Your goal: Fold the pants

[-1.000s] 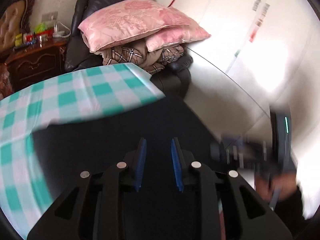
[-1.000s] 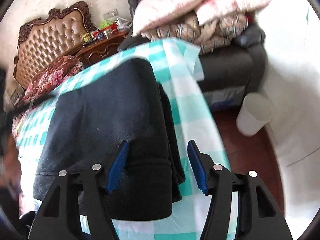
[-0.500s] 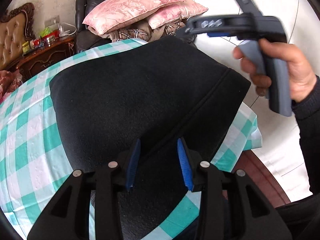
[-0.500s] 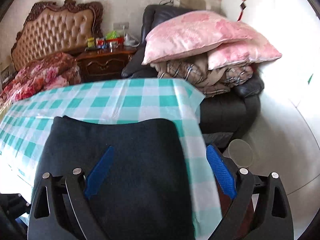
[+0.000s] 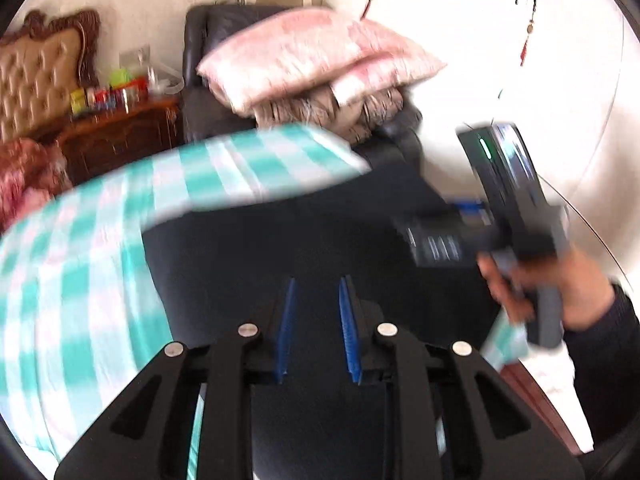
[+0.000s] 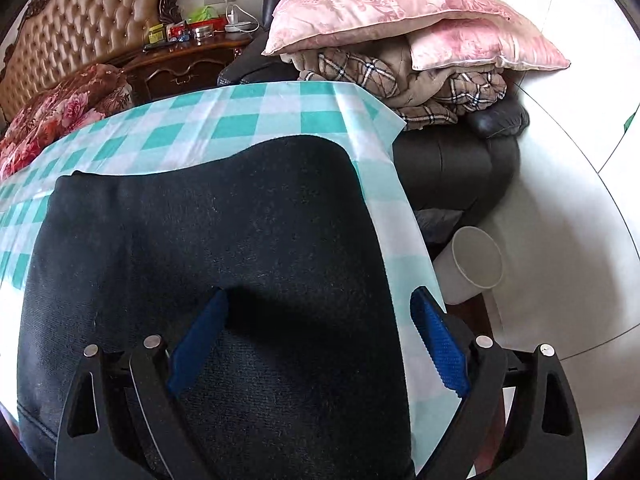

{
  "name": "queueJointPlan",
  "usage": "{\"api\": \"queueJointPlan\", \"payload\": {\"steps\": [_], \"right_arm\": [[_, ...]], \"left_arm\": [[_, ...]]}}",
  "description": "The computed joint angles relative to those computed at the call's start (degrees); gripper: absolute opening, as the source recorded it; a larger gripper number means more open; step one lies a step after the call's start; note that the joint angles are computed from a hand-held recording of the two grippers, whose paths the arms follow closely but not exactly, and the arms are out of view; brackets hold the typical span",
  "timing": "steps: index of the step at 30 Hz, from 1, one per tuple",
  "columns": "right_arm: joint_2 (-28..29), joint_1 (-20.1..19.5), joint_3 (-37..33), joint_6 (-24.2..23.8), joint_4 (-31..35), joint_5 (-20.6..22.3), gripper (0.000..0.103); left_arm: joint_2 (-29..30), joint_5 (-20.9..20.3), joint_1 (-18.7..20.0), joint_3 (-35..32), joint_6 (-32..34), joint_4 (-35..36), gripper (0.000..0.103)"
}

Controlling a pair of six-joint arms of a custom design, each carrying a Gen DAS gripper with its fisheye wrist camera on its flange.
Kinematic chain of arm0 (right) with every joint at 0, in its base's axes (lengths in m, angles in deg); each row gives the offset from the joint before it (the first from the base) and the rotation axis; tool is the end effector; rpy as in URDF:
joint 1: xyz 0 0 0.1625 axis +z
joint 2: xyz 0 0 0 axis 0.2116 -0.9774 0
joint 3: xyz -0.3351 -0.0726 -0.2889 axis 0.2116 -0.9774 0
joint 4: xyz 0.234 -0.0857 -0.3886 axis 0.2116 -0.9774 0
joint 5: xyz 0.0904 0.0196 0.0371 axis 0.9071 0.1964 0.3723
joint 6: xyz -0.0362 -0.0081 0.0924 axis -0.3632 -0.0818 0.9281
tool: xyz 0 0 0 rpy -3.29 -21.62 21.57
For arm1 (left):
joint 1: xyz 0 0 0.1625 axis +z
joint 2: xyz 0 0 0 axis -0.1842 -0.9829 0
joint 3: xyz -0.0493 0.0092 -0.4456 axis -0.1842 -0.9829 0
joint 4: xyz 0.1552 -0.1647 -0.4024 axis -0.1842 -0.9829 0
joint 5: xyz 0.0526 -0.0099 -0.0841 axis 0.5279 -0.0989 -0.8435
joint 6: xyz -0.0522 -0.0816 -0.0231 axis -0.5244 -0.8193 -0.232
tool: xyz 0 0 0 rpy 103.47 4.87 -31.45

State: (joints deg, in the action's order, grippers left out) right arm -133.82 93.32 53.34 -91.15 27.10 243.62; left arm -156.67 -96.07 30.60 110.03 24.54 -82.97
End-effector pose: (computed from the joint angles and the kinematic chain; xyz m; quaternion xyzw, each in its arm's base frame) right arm 0.1114 -0.2364 0.2484 -0.0862 -0.8251 0.3277 0.4522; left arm -0.3265 -0.2960 0.1015 0.4803 0.8584 -0.1560 0.0898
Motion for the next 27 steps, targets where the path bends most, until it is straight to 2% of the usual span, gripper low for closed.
{"api": "queueJointPlan", "payload": {"steps": [2, 5, 11, 16, 20, 24, 26, 27], "right_arm": [[-0.7, -0.6, 0.1, -0.4, -0.1, -0.9, 0.088], [-1.0, -1.1, 0.3, -0.8, -0.6, -1.4, 0.088], [-2.0, -1.9, 0.6, -1.3, -1.0, -2.4, 0.088], [-2.5, -2.2, 0.9, -1.8, -1.4, -2.7, 0.088], [-3.1, -2.6, 1.0, -2.2, -1.6, -3.4, 0.088], [-3.2, -1.5, 1.0, -2.8, -2.0, -2.4, 0.088], [-3.2, 0.2, 1.0, -0.4, -0.9, -1.4, 0.088], [-3.5, 1.8, 1.1, 2.5, 0.3, -1.0, 0.088]], "left_arm": [[4.2, -1.8, 2.2, -3.8, 3.1, -1.6, 0.022], [11.3, -8.0, 5.2, -10.6, 6.5, -0.9, 0.022], [23.5, -14.6, 7.3, -22.3, 9.0, 2.8, 0.022], [28.9, -16.0, 8.8, -27.1, 7.4, 8.5, 0.018], [29.9, -17.5, 10.0, -27.3, 6.8, 7.8, 0.018], [30.1, -17.1, 10.0, -27.3, 6.5, 7.3, 0.018], [29.9, -16.1, 9.5, -26.9, 6.8, 6.9, 0.018], [29.8, -15.7, 9.3, -26.7, 6.9, 6.7, 0.018]]}}
